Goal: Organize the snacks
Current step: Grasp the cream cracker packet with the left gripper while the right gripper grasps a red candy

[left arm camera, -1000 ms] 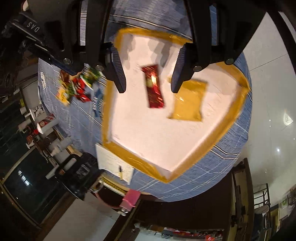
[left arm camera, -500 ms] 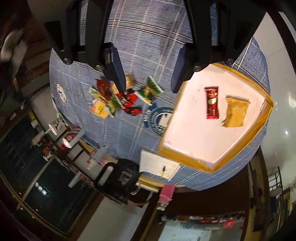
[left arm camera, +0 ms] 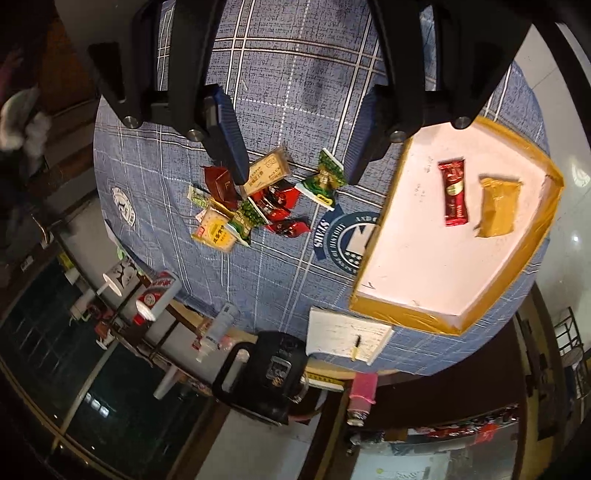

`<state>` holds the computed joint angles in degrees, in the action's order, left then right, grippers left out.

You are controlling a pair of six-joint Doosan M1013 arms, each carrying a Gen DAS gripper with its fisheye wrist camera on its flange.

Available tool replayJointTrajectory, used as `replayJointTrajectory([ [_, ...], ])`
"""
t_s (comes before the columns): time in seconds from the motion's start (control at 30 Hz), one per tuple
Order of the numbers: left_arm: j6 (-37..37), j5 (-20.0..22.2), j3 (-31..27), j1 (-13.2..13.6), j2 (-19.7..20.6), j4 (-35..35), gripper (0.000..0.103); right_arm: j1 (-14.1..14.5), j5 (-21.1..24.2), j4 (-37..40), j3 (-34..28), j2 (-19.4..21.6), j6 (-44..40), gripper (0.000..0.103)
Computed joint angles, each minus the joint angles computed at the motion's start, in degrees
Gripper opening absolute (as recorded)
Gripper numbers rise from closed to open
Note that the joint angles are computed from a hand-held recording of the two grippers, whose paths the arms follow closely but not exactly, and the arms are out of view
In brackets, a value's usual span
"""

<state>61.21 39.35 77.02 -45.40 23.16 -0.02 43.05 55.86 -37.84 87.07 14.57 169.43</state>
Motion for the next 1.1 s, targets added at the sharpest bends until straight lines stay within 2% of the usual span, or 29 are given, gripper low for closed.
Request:
replayJointTrajectory([
  [0.1, 3.82, 2.06, -1.28, 0.27, 1.51, -2.57, 0.055, -2.2, -9.8, 16.29, -1.34, 4.25, -8.67, 0.043],
  [0.17, 7.24, 3.21, -1.87, 0.55, 2.52, -5.22, 0.055, -3.0, -11.62, 22.91, -3.38, 7.17, -13.0, 0.043],
  [0.27, 11.93, 4.98, -2.83, 0.63, 3.91, -7.59, 0.055, -4.06, -10.64, 26.73, -6.24, 10.2, -16.92, 0.043],
  [0.47, 23.11, 8.84, -6.12, 0.69, 6.98, -12.54, 0.055, -5.42, -5.55, 29.06, -11.61, 15.25, -20.6, 0.043],
  [0.6, 27.42, 11.16, -9.01, 0.77, 9.29, -14.68, 0.055, -5.52, -3.02, 29.9, -13.31, 17.16, -20.84, 0.042],
  [0.63, 28.38, 11.71, -9.87, 0.75, 9.94, -14.97, 0.055, -5.68, -3.37, 30.69, -13.08, 17.23, -20.97, 0.034],
  [0.77, 32.41, 14.37, -13.5, 0.47, 12.7, -16.49, 0.055, -5.65, -4.78, 30.87, -11.7, 16.57, -19.47, 0.027],
  [0.9, 36.69, 17.27, -16.95, -0.14, 15.4, -16.37, 0.055, -5.23, -6.03, 29.62, -9.5, 15.18, -16.12, 0.027],
  [1.1, 38.57, 19.66, -19.85, -1.58, 18.08, -11.06, 0.055, -4.21, -8.65, 28.05, -6.23, 12.67, -11.9, 0.027],
])
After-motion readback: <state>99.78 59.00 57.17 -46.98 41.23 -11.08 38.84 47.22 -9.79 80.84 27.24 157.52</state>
